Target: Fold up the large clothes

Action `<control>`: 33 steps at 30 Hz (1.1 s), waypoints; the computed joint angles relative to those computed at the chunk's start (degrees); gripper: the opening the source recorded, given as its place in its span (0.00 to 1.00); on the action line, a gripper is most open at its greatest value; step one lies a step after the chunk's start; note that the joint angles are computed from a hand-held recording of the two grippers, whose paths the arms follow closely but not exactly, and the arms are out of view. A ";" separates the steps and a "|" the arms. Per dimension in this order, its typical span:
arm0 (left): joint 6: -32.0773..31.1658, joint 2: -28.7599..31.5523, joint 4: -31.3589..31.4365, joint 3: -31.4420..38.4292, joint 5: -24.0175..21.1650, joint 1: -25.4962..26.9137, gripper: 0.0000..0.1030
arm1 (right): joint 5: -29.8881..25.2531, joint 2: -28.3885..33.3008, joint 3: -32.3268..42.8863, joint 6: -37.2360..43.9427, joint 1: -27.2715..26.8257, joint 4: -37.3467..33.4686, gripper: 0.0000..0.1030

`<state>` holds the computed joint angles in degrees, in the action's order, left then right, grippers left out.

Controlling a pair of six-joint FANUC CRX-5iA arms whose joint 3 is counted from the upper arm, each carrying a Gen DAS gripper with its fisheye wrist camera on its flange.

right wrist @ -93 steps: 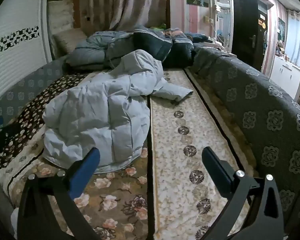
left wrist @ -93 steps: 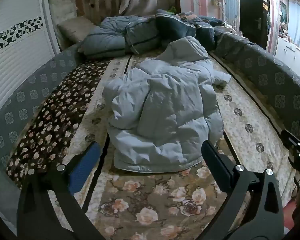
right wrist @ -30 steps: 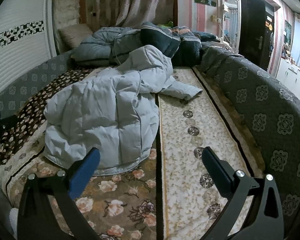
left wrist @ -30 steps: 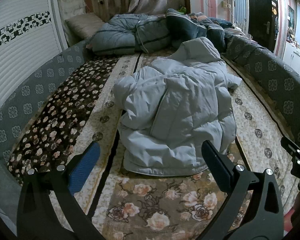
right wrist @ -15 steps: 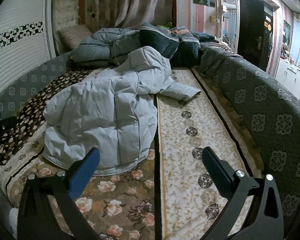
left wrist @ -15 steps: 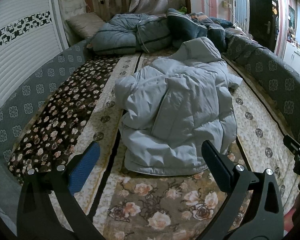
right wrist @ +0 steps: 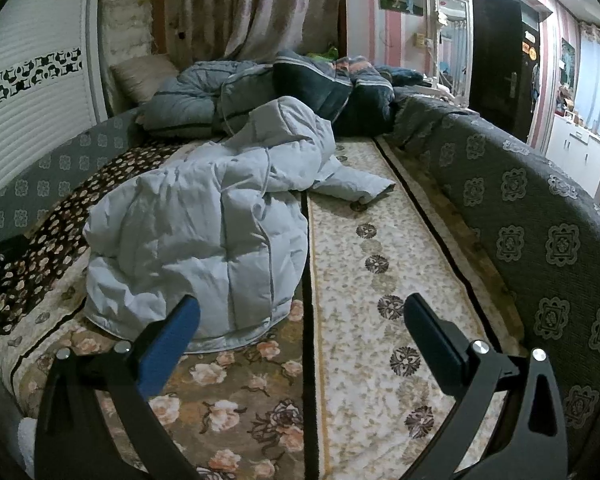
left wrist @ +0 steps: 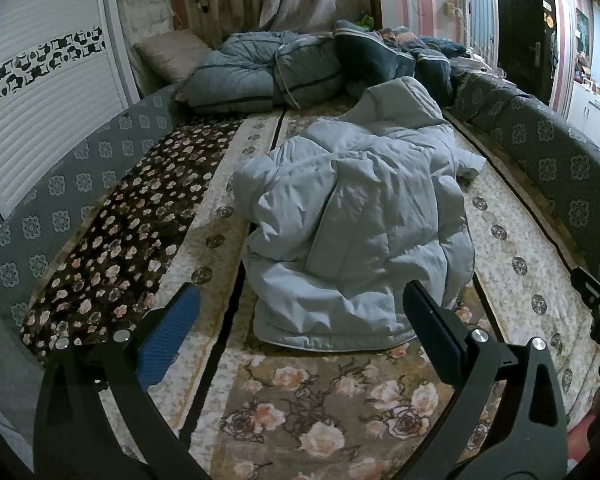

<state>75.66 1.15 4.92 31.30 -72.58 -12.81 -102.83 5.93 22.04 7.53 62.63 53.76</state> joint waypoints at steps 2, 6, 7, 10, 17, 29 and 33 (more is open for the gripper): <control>0.06 0.01 -0.04 0.06 -0.09 -0.02 0.97 | -0.13 -0.01 0.00 -0.11 0.04 0.05 0.99; 0.09 0.04 -0.10 0.21 -0.01 0.06 0.97 | -0.44 -0.07 -0.12 -0.43 0.00 -0.02 0.99; 0.12 0.04 -0.16 0.26 0.00 0.01 0.97 | -0.46 -0.11 -0.15 -0.51 0.00 -0.03 0.99; -0.06 0.13 -0.11 0.40 -0.06 0.29 0.97 | -0.42 -0.21 -0.33 -0.56 0.02 0.03 0.99; 0.03 0.63 -0.89 1.21 -0.58 -0.05 0.97 | -0.38 -0.35 -0.53 -0.76 0.02 0.04 0.99; 1.24 1.80 -3.28 2.83 -1.42 -0.78 0.97 | 0.24 -1.57 -2.10 -0.61 -1.34 -1.96 0.99; 1.44 2.91 -4.46 3.46 -1.48 -0.90 0.97 | -0.77 -1.51 -3.01 -0.06 -2.12 -1.36 0.99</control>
